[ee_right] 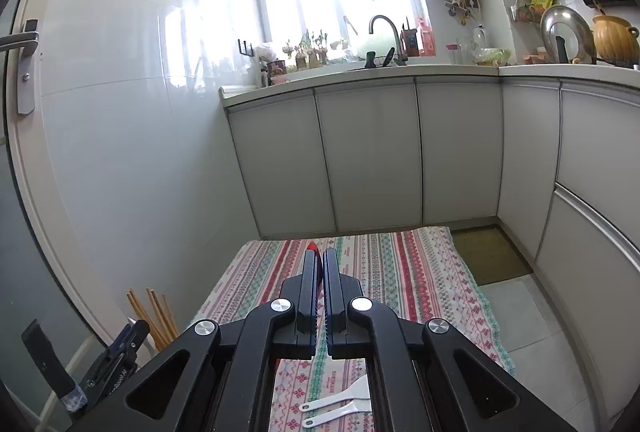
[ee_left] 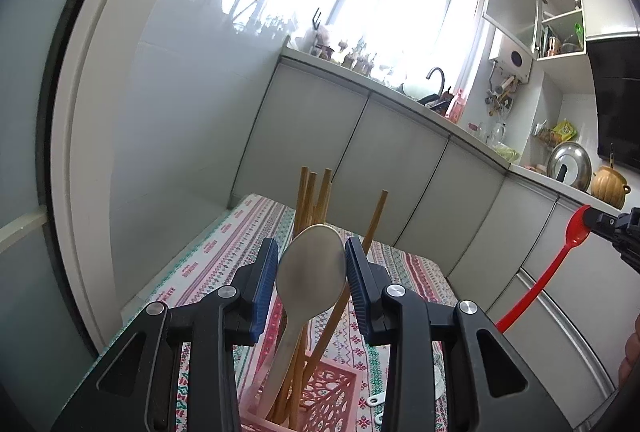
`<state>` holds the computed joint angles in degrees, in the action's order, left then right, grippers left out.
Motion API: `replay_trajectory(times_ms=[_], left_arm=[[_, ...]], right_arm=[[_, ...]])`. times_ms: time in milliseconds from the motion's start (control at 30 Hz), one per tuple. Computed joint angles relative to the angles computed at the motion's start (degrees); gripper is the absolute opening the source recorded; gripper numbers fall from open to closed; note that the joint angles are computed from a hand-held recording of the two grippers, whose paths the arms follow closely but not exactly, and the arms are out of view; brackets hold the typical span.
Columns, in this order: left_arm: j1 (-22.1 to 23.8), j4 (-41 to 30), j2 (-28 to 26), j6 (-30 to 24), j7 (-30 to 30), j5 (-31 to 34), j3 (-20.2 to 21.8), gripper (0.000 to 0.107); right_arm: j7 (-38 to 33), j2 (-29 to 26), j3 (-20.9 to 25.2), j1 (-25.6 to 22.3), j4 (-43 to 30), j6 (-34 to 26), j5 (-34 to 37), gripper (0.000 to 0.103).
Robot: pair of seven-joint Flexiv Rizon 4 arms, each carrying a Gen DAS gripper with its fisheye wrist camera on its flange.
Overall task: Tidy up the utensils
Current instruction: 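Carry the white spoon over the pink basket with the left gripper, then lower the white spoon into the pink basket and open the left gripper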
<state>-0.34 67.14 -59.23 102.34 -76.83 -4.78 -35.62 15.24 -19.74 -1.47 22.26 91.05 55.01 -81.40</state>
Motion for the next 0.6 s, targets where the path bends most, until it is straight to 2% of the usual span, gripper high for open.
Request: replay_trajectory(times_ms=[67,133,200,267,367,433,500,567,600], left_arm=[[-1.1,0.0,0.7,-0.4,-0.1,-0.4,2.0,0.038],[-1.7,0.4,1.6,-1.3,-0.2,-1.4,3.6,0.045],[-2.1,0.9,2.8,-2.1,-0.8,-3.0,4.7,0.06],[-2.0,1.7,3.8,-2.4,-1.6,-4.3,5.1,0.065],[-1.9,2.4,5.5,-3.7,-2.3,-6.0,6.0,0.066],[-0.6,3.5,6.6,-4.1,-2.7,-7.1,4.6,0.066],[-0.5,4.4,8.5,-5.6,-3.7,-8.9,5.7,0.066],[1.7,5.7,9.6,-6.7,-3.9,-10.4,3.1,0.069],[1.8,6.1,10.5,-8.0,-4.8,-11.7,3.8,0.07]], right_arm=[[0.2,0.0,0.0,-0.2,0.1,0.5,0.1,0.002],[0.4,0.1,0.0,-0.3,0.2,0.8,-0.1,0.002],[0.5,0.1,0.0,-0.4,0.3,1.1,-0.3,0.002],[0.4,0.1,0.0,-0.5,0.3,1.3,-0.1,0.002],[0.6,-0.1,0.0,-0.6,0.3,2.0,0.0,0.002],[0.5,-0.3,-0.1,-0.5,0.0,2.5,-0.4,0.002],[0.3,-0.8,-0.2,-0.4,-0.5,3.3,-0.9,0.002],[0.0,-1.4,-0.5,-0.1,-1.2,4.0,-1.6,0.002],[-0.2,-1.8,-0.6,0.0,-1.7,4.4,-1.8,0.002]])
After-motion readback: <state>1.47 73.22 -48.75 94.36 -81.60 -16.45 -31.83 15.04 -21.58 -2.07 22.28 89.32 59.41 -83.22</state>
